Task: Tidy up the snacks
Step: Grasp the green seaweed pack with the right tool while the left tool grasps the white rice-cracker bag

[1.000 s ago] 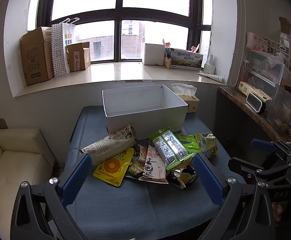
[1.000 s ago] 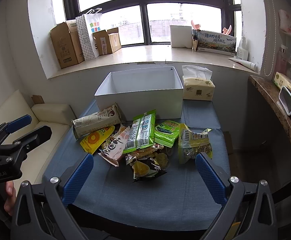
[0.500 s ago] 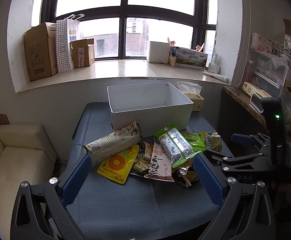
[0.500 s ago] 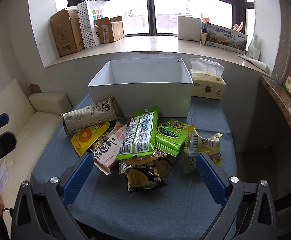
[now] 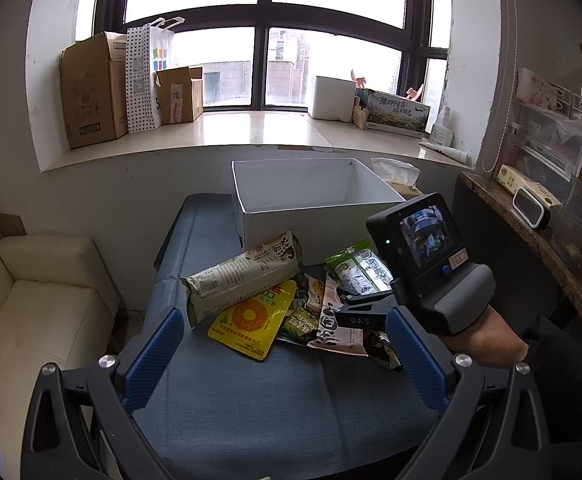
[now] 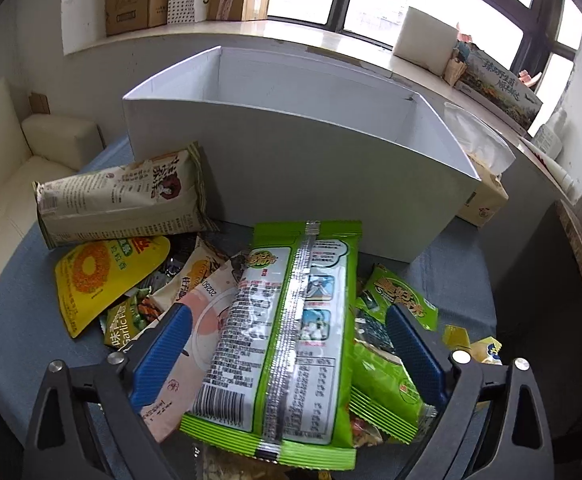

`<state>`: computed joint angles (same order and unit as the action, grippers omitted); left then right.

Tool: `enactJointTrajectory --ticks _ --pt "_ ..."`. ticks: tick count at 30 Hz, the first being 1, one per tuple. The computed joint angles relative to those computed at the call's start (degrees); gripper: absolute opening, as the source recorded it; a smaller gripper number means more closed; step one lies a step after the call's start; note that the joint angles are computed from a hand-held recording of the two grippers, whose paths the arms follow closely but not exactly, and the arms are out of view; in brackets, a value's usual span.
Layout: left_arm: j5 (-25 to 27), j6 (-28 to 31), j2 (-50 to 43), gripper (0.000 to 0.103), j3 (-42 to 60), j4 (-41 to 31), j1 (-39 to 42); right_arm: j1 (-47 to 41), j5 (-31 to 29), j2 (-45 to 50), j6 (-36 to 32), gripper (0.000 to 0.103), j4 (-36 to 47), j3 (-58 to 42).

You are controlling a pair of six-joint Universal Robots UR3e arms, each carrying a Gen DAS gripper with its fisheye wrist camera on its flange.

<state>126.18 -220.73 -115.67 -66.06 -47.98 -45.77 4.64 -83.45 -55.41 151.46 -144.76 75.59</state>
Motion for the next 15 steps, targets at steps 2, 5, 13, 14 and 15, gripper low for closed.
enactJointTrajectory --ticks 2,5,13,14,15 --pt "0.08 -0.13 0.15 0.103 -0.34 -0.11 0.06 1.79 -3.68 2.13 -0.43 0.083 1.77 -2.36" --pt "0.08 -0.51 0.43 0.103 -0.96 -0.41 0.24 0.98 -0.85 1.65 0.22 0.073 2.90 -1.94" --pt "-0.24 0.46 1.54 0.103 -4.35 1.61 1.38 -3.24 7.43 -5.14 -0.22 0.071 3.94 2.84" --pt "-0.10 1.57 1.62 0.103 -5.34 3.12 1.69 -4.28 9.25 -6.60 -0.27 0.071 4.63 3.62" --pt "-0.51 2.99 1.87 0.103 -6.59 4.85 2.37 -5.52 11.31 -8.44 -0.47 0.071 5.53 4.68"
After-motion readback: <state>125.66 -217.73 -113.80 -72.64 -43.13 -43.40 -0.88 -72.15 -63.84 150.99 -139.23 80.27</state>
